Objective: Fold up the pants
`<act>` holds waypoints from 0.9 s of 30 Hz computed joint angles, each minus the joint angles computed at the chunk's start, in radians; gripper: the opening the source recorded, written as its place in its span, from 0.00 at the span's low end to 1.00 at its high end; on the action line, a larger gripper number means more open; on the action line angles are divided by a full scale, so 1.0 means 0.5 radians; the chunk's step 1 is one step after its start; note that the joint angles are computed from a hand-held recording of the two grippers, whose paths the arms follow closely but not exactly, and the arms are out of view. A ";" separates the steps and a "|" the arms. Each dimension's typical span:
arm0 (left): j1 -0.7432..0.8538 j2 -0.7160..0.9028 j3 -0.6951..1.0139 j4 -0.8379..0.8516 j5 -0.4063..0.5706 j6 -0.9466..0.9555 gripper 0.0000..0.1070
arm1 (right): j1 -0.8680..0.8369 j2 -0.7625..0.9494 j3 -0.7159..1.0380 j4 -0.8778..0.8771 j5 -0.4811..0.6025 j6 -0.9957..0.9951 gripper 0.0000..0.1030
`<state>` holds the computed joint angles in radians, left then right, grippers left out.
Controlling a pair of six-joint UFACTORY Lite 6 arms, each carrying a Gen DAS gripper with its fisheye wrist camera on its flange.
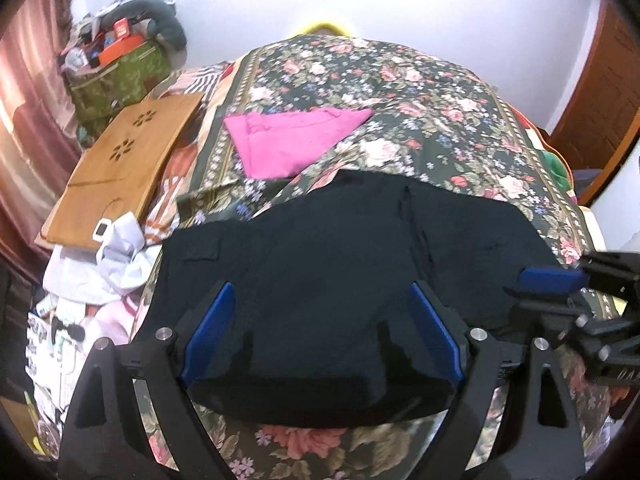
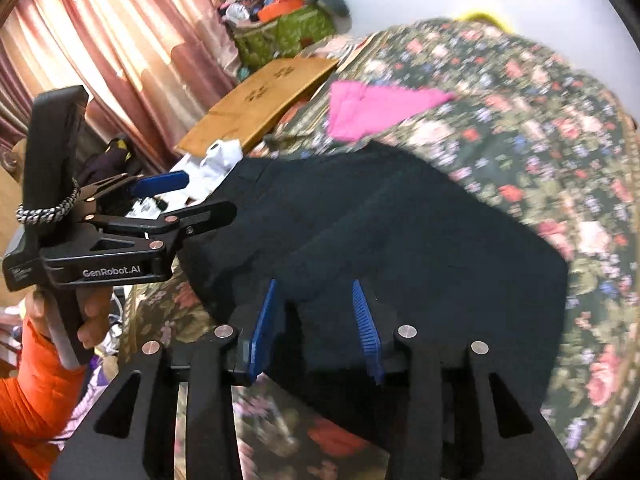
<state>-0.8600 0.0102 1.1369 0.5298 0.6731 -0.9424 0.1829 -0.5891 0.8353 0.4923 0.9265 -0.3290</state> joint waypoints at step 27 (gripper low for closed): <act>-0.019 1.575 1.589 -0.639 0.272 0.882 0.91 | -1.029 0.440 -0.238 0.181 -0.078 -1.082 0.45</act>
